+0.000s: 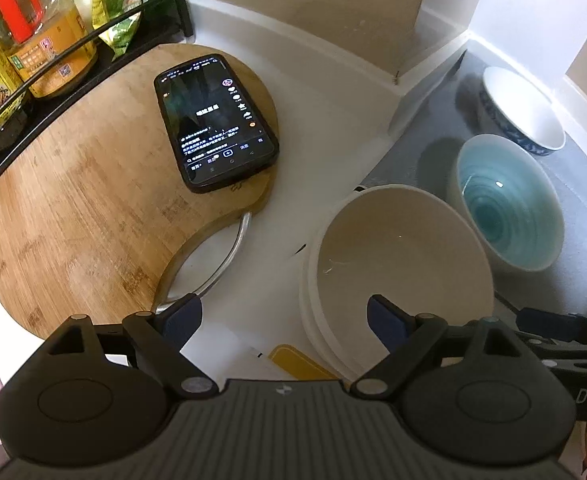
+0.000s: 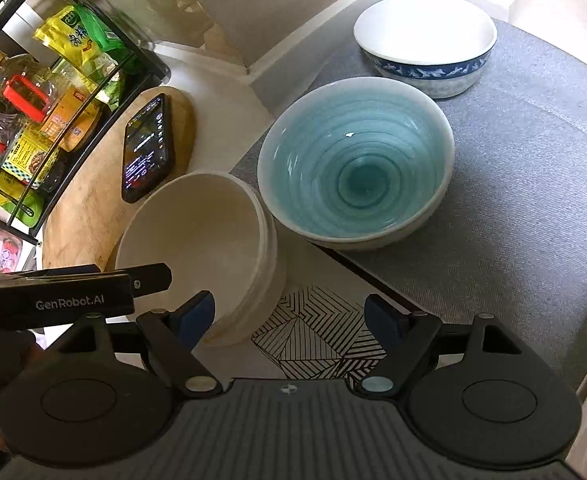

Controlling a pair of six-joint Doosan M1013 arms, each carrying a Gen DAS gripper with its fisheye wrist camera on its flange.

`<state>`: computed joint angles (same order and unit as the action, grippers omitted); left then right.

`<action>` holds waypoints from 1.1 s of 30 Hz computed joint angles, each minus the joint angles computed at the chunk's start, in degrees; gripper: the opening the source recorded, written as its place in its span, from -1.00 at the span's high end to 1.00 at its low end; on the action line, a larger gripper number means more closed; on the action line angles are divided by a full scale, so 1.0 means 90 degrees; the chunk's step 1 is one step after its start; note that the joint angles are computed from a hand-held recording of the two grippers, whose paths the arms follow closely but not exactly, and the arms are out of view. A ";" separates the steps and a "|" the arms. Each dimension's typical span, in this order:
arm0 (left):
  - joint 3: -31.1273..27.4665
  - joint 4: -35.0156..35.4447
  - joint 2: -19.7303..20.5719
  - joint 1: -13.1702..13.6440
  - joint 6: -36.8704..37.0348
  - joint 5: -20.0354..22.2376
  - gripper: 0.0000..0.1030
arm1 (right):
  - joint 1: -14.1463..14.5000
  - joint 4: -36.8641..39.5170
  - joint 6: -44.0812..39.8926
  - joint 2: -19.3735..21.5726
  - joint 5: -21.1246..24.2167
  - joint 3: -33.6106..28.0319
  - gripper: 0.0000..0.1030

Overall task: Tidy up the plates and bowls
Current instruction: 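Move both grippers to the stacked cream bowls, then close both grippers on the rim of the cream bowl stack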

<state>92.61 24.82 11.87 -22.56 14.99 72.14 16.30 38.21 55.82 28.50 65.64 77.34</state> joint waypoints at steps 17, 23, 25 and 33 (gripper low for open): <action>-0.0022 -0.0145 0.0070 0.0090 0.0187 0.0022 -0.80 | 0.0099 -0.0249 0.0356 0.0068 -0.0046 -0.0105 -0.63; -0.0044 -0.0150 0.0101 0.0096 0.0281 -0.0010 -0.80 | 0.0119 -0.0289 0.0363 0.0065 -0.0104 -0.0098 -0.60; -0.0062 -0.0155 0.0124 0.0091 0.0291 -0.0003 -0.80 | 0.0137 -0.0298 0.0371 0.0059 -0.0153 -0.0083 -0.55; -0.0120 -0.0151 0.0144 0.0069 0.0480 -0.0107 0.36 | 0.0114 0.0174 -0.0351 -0.0027 -0.0225 0.0066 0.62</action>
<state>91.53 23.46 13.17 -21.94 19.31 71.18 17.33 39.77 52.66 28.26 63.61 77.93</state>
